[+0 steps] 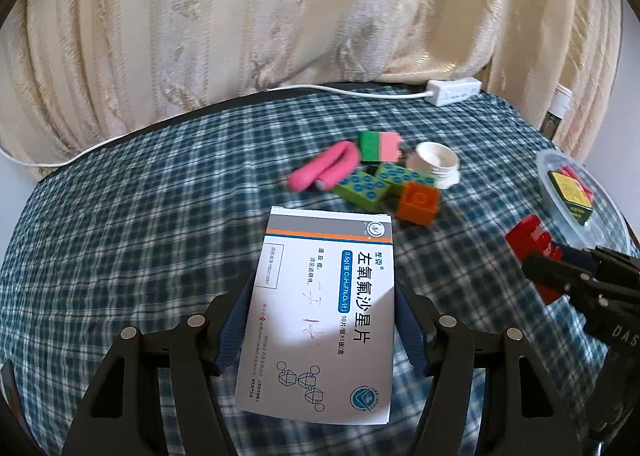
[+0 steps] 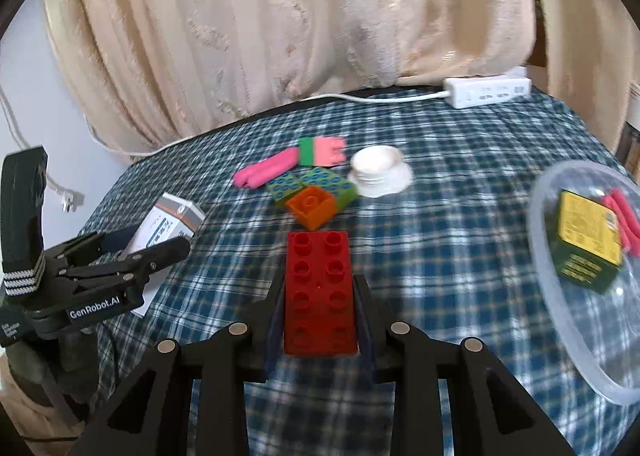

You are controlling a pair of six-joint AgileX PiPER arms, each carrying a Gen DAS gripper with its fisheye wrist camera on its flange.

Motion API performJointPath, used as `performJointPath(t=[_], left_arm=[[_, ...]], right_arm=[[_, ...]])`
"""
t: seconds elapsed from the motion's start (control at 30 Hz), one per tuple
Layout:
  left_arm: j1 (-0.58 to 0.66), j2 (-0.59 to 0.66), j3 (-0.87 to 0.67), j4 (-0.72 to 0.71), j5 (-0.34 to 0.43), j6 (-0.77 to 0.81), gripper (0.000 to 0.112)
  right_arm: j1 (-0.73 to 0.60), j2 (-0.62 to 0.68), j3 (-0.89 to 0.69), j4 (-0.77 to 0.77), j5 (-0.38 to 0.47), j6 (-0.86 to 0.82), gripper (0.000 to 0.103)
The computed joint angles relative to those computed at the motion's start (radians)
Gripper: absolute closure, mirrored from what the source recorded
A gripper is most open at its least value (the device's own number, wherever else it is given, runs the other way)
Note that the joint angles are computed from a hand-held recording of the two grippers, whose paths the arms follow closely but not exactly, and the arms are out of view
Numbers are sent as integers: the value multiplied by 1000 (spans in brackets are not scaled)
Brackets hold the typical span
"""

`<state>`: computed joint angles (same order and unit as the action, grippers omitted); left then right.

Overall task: Organize objects
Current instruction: 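Carry the red brick and white box over the clear bowl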

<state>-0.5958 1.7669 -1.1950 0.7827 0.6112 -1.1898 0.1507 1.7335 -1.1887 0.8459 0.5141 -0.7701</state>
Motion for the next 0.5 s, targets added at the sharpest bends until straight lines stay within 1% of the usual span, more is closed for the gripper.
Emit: performJointPath(t=[0.23, 0.37, 0.5], left_arm=[[-69, 53, -93, -25, 47, 40, 46], [-101, 90, -159, -47, 71, 78, 46], [-137, 140, -240, -78, 98, 127, 46]], right_arm=[[-129, -73, 82, 133, 19, -125, 70], [-210, -109, 109, 185, 32, -180, 70], [-291, -115, 113, 214, 45, -204, 70]])
